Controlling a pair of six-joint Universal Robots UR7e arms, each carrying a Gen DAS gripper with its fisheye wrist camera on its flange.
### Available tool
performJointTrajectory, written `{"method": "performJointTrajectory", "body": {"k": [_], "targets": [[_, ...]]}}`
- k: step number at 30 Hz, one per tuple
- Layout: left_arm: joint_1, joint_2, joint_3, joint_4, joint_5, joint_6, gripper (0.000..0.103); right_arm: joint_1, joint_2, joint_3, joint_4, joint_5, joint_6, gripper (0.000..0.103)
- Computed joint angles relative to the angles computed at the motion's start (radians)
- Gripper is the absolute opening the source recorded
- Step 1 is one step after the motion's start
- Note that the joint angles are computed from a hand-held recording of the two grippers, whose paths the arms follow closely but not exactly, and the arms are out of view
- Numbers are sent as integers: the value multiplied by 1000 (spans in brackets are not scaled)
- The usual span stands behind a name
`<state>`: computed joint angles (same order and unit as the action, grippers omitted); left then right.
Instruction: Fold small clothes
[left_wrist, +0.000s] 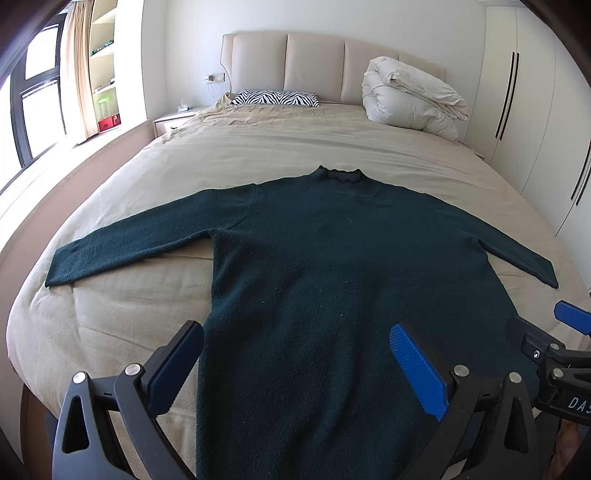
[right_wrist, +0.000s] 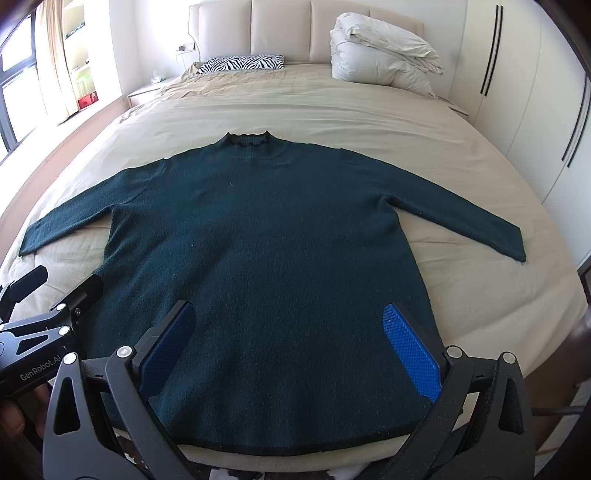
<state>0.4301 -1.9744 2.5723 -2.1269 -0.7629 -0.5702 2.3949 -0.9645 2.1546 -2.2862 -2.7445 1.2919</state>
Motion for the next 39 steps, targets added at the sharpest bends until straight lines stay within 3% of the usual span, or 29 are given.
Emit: {"method": "performJointTrajectory", "body": {"k": [16,39], "targets": [[-10,-37,19,27,-1,-14,103,-2,4,-1,2,2,2,103],[-8,-7,-6,24,-4,-16,103,-2,5,1,7,6,3,103]]}}
